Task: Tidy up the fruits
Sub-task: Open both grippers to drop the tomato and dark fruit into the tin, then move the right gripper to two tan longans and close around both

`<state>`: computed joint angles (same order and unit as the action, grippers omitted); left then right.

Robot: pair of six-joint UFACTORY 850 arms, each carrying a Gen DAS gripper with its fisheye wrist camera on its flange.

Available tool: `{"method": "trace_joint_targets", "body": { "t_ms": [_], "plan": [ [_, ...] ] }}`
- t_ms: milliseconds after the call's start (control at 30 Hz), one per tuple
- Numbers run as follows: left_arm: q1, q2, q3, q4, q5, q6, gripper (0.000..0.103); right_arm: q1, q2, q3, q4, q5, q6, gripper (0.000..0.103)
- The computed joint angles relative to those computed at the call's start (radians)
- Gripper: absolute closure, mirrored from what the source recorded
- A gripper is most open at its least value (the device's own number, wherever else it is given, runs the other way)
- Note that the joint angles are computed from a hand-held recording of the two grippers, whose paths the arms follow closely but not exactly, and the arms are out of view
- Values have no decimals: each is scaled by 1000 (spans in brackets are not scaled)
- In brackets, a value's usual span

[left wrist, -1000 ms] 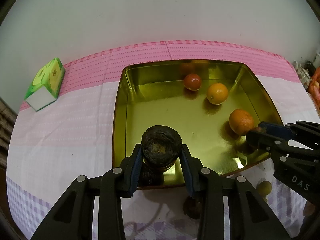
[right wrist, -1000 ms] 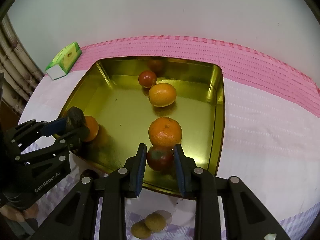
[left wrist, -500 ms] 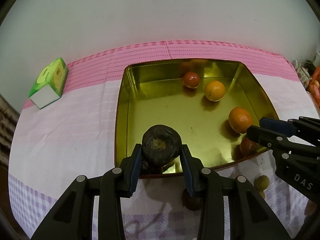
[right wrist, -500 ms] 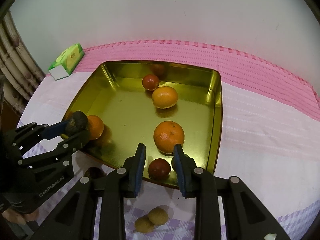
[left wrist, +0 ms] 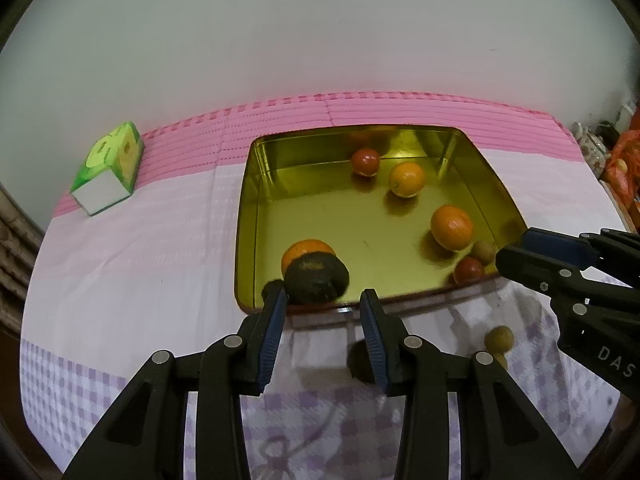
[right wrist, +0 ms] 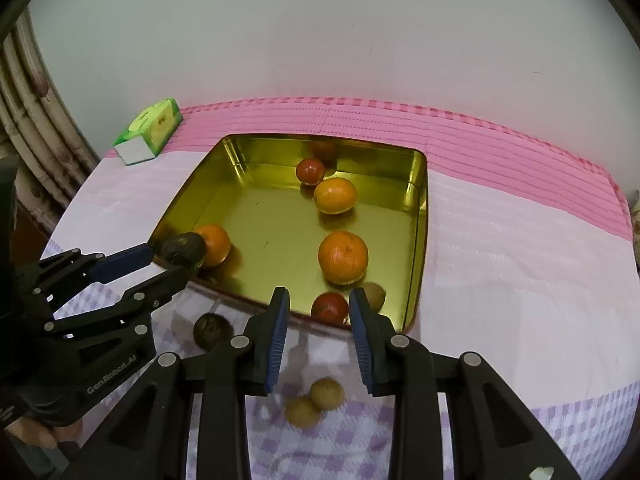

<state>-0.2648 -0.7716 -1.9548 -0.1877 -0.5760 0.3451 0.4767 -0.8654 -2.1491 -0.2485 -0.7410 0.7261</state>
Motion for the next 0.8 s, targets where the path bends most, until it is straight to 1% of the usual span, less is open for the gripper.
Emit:
{"method": "trace_joint_targets", "body": {
  "t_ms": [233, 500, 667, 800],
  "plan": [
    [8, 81, 139, -18, 53, 27, 63, 25, 97, 163, -33, 49, 62, 74],
    [37, 139, 275, 10, 81, -6, 63, 51, 181, 337, -29, 89, 114, 74],
    [43, 159, 333, 12, 89, -12, 63, 59, 198, 389, 1, 107, 118, 74],
    [36, 167, 352, 10, 101, -4, 63, 65, 187, 381, 19, 108, 103, 74]
  ]
}}
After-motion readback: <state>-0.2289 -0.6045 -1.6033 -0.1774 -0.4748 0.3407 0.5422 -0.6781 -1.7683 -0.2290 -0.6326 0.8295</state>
